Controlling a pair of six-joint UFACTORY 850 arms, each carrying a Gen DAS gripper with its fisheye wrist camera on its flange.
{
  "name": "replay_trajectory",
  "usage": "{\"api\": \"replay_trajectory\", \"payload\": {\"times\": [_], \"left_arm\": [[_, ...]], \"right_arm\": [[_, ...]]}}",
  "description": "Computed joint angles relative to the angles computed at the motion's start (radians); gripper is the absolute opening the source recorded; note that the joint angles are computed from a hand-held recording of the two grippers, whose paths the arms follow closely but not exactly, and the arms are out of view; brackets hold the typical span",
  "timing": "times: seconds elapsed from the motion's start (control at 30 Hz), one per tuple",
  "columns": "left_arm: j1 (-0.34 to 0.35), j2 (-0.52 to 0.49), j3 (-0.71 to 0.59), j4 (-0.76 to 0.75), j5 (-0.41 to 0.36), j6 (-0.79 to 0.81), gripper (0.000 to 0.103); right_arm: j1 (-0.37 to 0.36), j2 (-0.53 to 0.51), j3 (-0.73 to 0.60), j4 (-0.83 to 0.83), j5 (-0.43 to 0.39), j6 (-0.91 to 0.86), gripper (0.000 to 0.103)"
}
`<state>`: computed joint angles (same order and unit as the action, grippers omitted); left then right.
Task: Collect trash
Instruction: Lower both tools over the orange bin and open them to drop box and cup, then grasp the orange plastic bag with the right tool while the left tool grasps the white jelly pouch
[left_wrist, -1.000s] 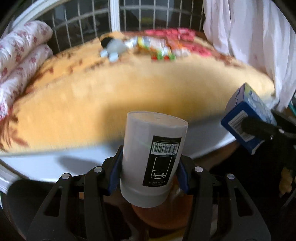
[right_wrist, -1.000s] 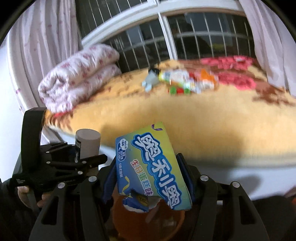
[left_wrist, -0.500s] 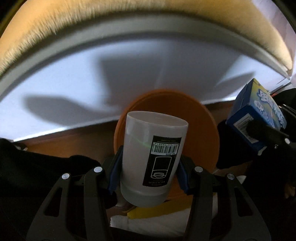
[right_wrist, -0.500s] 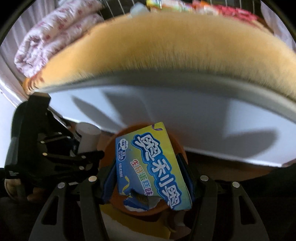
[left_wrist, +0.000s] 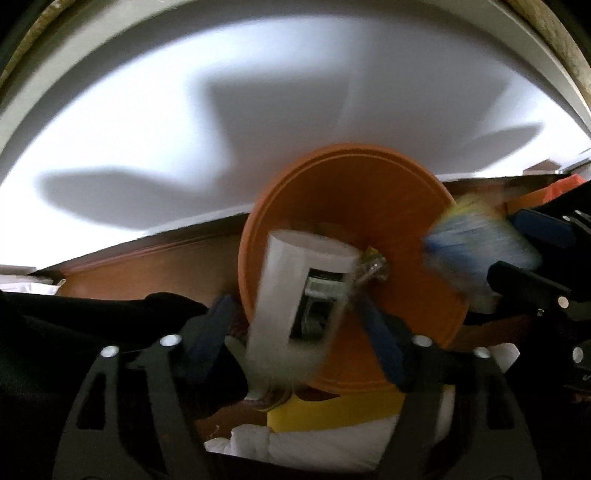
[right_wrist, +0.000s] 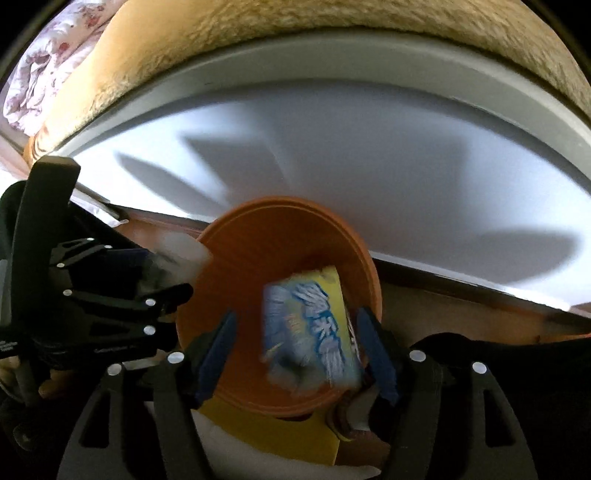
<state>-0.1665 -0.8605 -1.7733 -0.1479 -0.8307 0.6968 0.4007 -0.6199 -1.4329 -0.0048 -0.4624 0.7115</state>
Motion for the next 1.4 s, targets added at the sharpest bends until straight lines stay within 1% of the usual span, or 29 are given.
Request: {"api": "replay_trajectory", "payload": {"times": [0.3,0.4,0.53,0.63,0.67,0.73,0.83,0.9,0.93,0.97,1.03,1.07,1.1,1.13,1.17,1.23,1.37,1.4], "left_arm": [[0.018,0.013,0.009,-0.037,-0.002,0.014,0.073],[0.021,0.016,0.002,-0.079,-0.017,0.044,0.073],[0.044,0.066,0.04,-0.225,-0.005,0.184,0.073],[0.057,0.115,0.076,-0.326,0.028,0.299,0.073],[0.06,0.128,0.085,-0.353,0.038,0.329,0.073],[0.065,0.154,0.088,-0.412,0.05,0.385,0.073],[0.069,0.168,0.07,-0.477,0.061,0.434,0.073],[0.069,0.163,0.036,-0.52,0.056,0.454,0.073],[0.068,0.154,0.011,-0.533,0.048,0.454,0.076],[0.066,0.147,-0.006,-0.545,0.052,0.451,0.082],[0.058,0.127,-0.049,-0.575,0.073,0.45,0.082],[0.052,0.114,-0.081,-0.575,0.069,0.437,0.083],[0.045,0.103,-0.105,-0.574,0.068,0.425,0.083],[0.036,0.079,-0.152,-0.572,0.069,0.401,0.083],[0.035,0.069,-0.172,-0.573,0.07,0.395,0.083],[0.022,0.03,-0.243,-0.56,0.074,0.359,0.083],[0.006,-0.043,-0.364,-0.533,0.067,0.298,0.083],[0.003,-0.044,-0.363,-0.536,0.073,0.296,0.083]], "right_arm": [[0.004,0.04,0.036,-0.063,0.042,0.073,0.067],[0.011,0.077,0.061,-0.137,0.069,0.126,0.068],[0.021,0.153,0.104,-0.292,0.104,0.231,0.067],[0.013,0.208,0.124,-0.391,0.125,0.28,0.067],[0.001,0.222,0.123,-0.411,0.134,0.279,0.068],[-0.019,0.242,0.106,-0.49,0.127,0.327,0.069],[-0.072,0.244,0.058,-0.561,0.116,0.366,0.07],[-0.112,0.222,0.007,-0.58,0.114,0.372,0.07],[-0.138,0.201,-0.032,-0.576,0.109,0.368,0.071],[-0.158,0.184,-0.063,-0.564,0.104,0.361,0.071],[-0.203,0.133,-0.141,-0.53,0.096,0.343,0.073],[-0.222,0.098,-0.191,-0.499,0.084,0.313,0.074],[-0.234,0.072,-0.232,-0.49,0.065,0.304,0.074],[-0.254,0.02,-0.306,-0.468,0.034,0.289,0.076],[-0.267,-0.017,-0.356,-0.438,0.018,0.266,0.077],[-0.291,-0.096,-0.466,-0.377,-0.025,0.231,0.078],[-0.336,-0.249,-0.685,-0.202,-0.112,0.122,0.078],[-0.343,-0.281,-0.735,-0.171,-0.135,0.115,0.079]]}}
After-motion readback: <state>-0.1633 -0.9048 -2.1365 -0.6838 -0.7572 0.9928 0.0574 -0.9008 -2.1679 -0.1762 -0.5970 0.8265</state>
